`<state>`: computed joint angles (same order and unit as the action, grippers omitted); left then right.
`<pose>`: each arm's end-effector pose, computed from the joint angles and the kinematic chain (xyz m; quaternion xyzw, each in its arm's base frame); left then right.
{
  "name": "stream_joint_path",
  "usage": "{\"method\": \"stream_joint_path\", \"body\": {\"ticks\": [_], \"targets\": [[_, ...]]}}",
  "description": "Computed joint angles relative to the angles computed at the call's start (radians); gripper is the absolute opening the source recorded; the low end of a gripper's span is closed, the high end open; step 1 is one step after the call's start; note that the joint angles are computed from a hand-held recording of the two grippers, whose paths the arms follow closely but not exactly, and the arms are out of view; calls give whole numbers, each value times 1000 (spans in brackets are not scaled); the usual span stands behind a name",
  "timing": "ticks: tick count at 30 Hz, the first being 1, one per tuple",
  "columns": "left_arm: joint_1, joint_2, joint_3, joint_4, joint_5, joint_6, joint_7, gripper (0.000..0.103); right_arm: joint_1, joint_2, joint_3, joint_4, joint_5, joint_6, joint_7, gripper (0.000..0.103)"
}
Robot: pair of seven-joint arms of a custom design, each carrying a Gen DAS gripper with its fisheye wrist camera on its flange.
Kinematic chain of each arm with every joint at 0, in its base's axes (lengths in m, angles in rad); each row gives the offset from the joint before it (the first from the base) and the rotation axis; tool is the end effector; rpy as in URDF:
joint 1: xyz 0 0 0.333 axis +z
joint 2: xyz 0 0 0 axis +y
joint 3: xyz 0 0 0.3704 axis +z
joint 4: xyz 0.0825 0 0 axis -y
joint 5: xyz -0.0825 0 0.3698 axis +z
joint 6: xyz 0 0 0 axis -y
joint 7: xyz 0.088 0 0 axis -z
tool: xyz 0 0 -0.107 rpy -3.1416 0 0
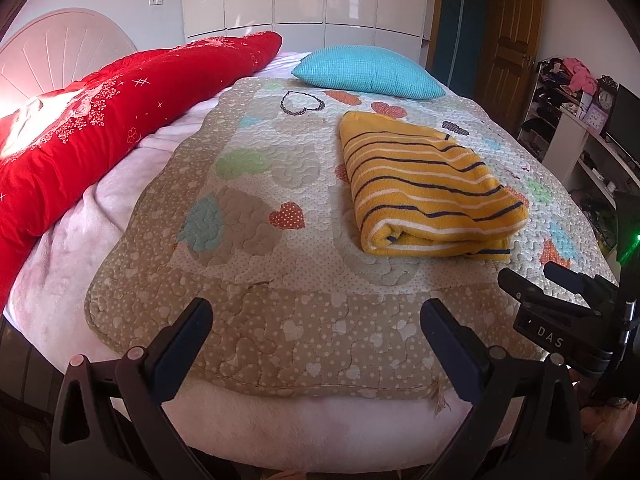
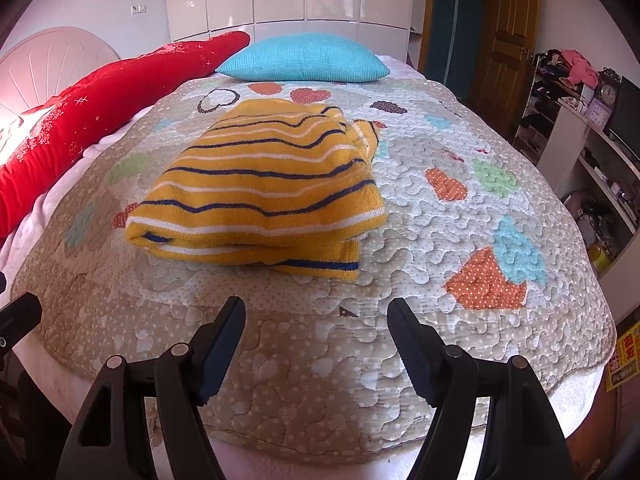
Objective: Fold small clothes
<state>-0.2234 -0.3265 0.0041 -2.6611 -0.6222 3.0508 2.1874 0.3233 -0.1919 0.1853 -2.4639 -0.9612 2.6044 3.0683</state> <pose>0.4101 -0.0448 0.4805 -0.5778 0.7329 -0.2958 0.2038 0.3912 0.2408 0.4554 -0.5888 0.7318 -0.2767 0.2031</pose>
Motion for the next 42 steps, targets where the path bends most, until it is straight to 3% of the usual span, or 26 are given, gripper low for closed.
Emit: {"method": "stream_joint_path", "body": {"ticks": [42], "targets": [[81, 69, -48, 35, 4, -97, -40, 103, 19, 42, -12, 18, 28, -29, -59, 80]]}}
